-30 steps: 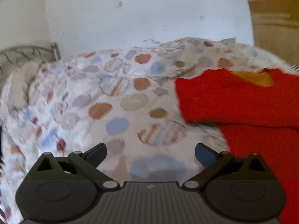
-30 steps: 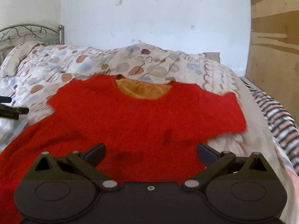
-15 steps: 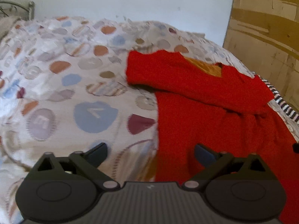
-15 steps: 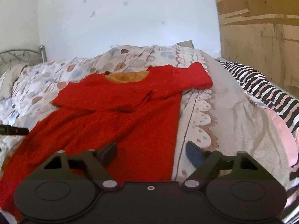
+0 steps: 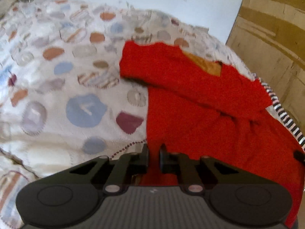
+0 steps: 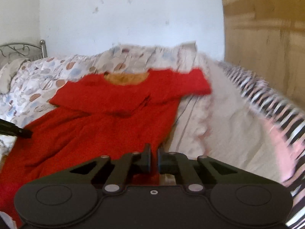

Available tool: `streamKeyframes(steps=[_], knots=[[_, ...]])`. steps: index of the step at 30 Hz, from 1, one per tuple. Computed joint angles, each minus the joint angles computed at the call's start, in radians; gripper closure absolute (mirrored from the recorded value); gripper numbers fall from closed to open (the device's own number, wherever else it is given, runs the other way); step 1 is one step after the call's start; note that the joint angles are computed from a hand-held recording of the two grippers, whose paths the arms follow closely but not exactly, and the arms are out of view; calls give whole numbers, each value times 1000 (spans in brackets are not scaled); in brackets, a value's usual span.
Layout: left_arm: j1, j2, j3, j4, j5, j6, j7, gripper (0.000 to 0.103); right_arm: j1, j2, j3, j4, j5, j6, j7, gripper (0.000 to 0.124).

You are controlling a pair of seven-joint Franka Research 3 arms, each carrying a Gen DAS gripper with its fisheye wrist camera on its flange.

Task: Fold small clothes

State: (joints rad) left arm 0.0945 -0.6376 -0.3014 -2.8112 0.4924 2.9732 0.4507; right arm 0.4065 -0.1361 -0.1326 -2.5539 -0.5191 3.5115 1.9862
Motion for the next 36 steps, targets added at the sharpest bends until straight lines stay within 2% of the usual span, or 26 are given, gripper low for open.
streamKeyframes(steps=[4, 5, 6, 7, 8, 9, 11, 12, 13, 15, 16, 18, 20, 21, 22, 24, 25, 28, 33, 35, 36], knots=[[-26, -56, 26, -30, -28, -12, -15, 95, -61, -75, 68, -66, 128, -13, -160, 120], [-28, -43, 32, -28, -31, -14, -7, 95, -55, -72, 61, -68, 143, -34, -173, 120], [-22, -25, 32, -26, -32, -13, -5, 95, -15, -60, 18, -66, 149, -46, -171, 120], [-18, -1, 33, -25, -36, -7, -6, 94, 31, -42, -42, -56, 100, -58, -113, 120], [-4, 16, 25, -27, -34, 6, -14, 94, 52, -24, -68, -51, 91, -59, -91, 120], [16, 20, 10, -32, -24, 25, -23, 94, 50, -13, -59, -55, 132, -45, -120, 120], [36, 18, -7, -39, -10, 46, -28, 93, 5, -13, 4, -68, 198, -22, -171, 120], [31, 15, -4, -42, -7, 48, -19, 91, 13, -13, -7, -67, 181, -22, -164, 120], [24, 12, 2, -43, -4, 44, -5, 90, 40, -10, -53, -62, 112, -13, -118, 119], [-4, -2, 19, -43, -18, 19, 11, 76, 60, -11, -107, -57, -4, 5, -35, 114], [-15, -18, 20, -45, -27, -3, 9, 71, 43, -22, -89, -64, -4, 2, -39, 107], [-20, -52, 7, -53, -28, -29, 0, 42, 4, -51, -41, -95, 27, 23, -96, 98], [-25, -101, -17, -65, -19, -60, -13, 24, -37, -91, 18, -139, 86, 43, -193, 84], [-30, -127, -30, -70, -11, -79, -17, 16, -47, -118, 36, -167, 102, 54, -246, 72], [-41, -155, -43, -74, -1, -108, -16, 13, -39, -139, 28, -188, 96, 63, -275, 61], [-66, -204, -62, -82, 20, -152, -17, 2, 20, -194, -49, -233, -1, 77, -302, 50], [-79, -224, -70, -87, 29, -168, -20, 0, 36, -229, -68, -264, -36, 82, -334, 42], [-136, -263, -84, -90, 44, -227, -23, 0, 115, -320, -151, -328, -138, 56, -396, 28], [-240, -291, -80, -97, 46, -286, -16, 0, 61, -407, -33, -405, -123, -25, -585, 28], [-270, -295, -74, -99, 42, -293, -16, 0, 0, -410, 64, -421, -88, -37, -655, 28], [-282, -297, -73, -100, 41, -293, -18, 0, -58, -406, 150, -426, -50, -37, -691, 28]])
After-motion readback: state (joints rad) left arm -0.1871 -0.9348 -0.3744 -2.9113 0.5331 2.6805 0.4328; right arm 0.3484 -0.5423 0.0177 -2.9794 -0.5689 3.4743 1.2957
